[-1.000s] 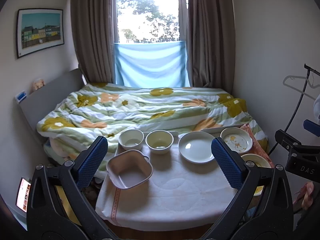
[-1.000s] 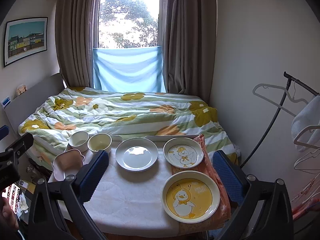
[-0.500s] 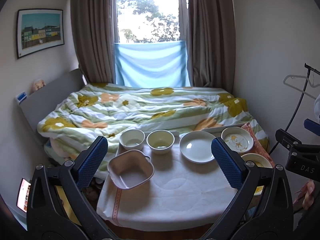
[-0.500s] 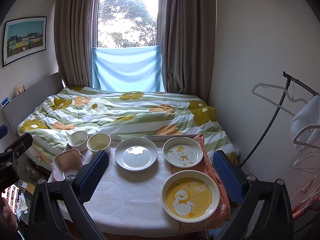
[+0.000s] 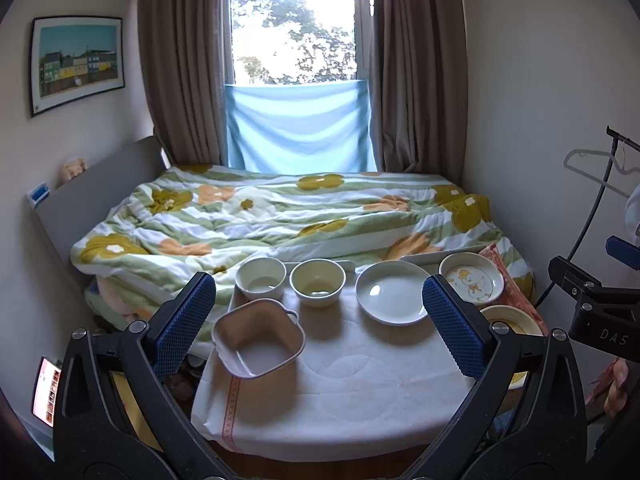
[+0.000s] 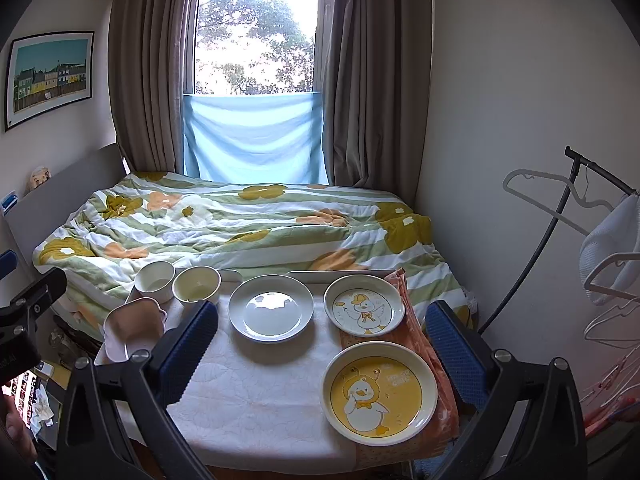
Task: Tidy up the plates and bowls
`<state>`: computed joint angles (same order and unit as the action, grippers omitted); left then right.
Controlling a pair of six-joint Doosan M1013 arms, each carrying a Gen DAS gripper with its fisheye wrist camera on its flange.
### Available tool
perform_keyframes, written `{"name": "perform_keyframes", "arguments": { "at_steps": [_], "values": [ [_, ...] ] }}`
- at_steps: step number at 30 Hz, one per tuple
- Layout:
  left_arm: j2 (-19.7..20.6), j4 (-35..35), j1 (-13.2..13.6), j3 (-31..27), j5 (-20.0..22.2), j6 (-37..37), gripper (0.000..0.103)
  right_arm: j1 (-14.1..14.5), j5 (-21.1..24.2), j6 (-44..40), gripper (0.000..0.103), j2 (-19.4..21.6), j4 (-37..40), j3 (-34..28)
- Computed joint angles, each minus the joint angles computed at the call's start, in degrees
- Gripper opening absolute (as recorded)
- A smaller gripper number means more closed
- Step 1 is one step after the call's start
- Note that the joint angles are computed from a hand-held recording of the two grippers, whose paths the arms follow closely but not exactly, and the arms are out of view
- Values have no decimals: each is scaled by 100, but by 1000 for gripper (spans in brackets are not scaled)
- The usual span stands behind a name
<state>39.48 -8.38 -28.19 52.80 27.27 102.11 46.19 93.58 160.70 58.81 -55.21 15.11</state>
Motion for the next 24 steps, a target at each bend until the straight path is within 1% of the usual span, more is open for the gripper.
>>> {"name": "perform_keyframes", "arguments": {
  "at_steps": [10,15,24],
  "values": [
    [8,2,1,-20,25,-4,103,2,-47,62,103,-64,-3,125],
    [4,14,-1,-8,1,-10,103,2,-15,7,103,-12,-10,22],
    [-5,53,1,-5,-28,-3,103,-9,-8,27,103,-24,-9,50]
  ]
}}
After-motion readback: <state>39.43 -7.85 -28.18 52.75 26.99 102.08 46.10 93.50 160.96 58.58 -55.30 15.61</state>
